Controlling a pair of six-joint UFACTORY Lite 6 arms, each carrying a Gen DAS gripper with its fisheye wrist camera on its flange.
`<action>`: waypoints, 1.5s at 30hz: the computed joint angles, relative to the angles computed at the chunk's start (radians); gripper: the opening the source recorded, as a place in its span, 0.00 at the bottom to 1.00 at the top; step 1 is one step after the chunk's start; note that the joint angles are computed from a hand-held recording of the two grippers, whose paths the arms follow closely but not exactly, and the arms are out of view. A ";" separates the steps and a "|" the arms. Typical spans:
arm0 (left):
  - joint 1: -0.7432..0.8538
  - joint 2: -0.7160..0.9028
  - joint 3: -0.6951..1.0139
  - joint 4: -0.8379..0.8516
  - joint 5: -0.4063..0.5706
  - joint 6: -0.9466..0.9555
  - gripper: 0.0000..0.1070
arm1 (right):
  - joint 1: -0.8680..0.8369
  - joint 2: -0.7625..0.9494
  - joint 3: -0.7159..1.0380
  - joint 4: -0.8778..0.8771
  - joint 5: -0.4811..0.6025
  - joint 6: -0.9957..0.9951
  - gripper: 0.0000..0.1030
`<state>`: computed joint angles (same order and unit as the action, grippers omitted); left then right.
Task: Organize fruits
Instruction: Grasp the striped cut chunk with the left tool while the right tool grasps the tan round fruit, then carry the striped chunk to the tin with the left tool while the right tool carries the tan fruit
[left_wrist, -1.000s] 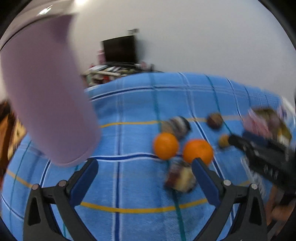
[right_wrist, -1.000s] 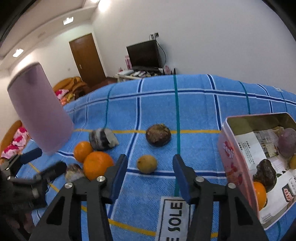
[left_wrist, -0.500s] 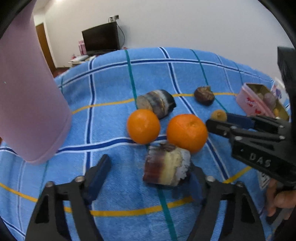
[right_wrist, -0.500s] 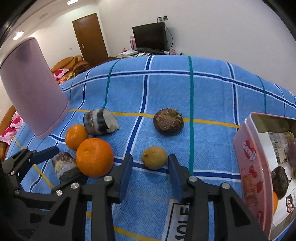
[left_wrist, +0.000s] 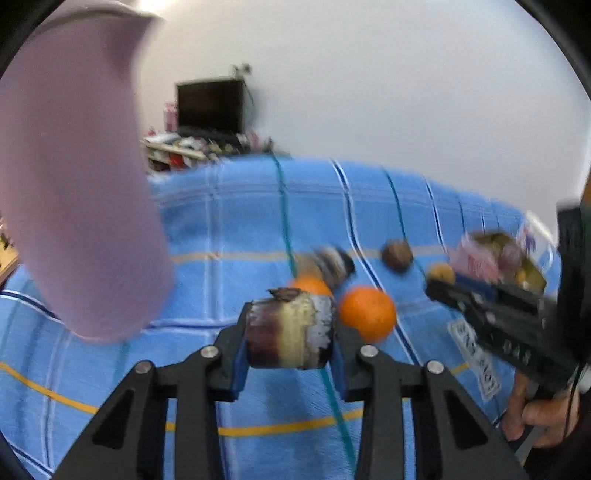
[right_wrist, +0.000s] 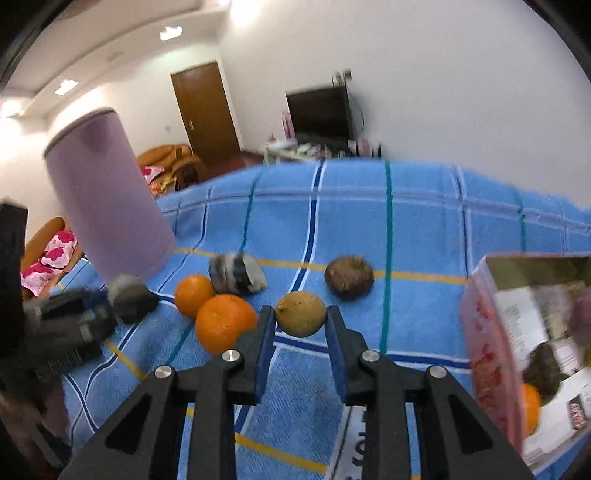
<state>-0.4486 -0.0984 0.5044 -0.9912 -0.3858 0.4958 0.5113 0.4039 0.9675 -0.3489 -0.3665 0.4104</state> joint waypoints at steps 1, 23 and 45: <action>0.001 -0.038 -0.022 -0.058 -0.033 0.044 0.35 | 0.005 -0.027 -0.035 0.065 -0.029 -0.067 0.28; -0.193 0.130 0.034 -0.238 -0.330 0.009 0.35 | -0.042 -0.216 -0.247 0.351 -0.160 -0.374 0.28; -0.433 0.274 0.215 -0.472 -0.425 0.123 0.35 | -0.289 -0.338 -0.390 -0.117 -0.208 -0.056 0.29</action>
<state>-0.8815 0.1759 0.7193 -1.4635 -0.8107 0.6191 0.2219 0.0660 0.5775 -0.4655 -0.5745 0.3547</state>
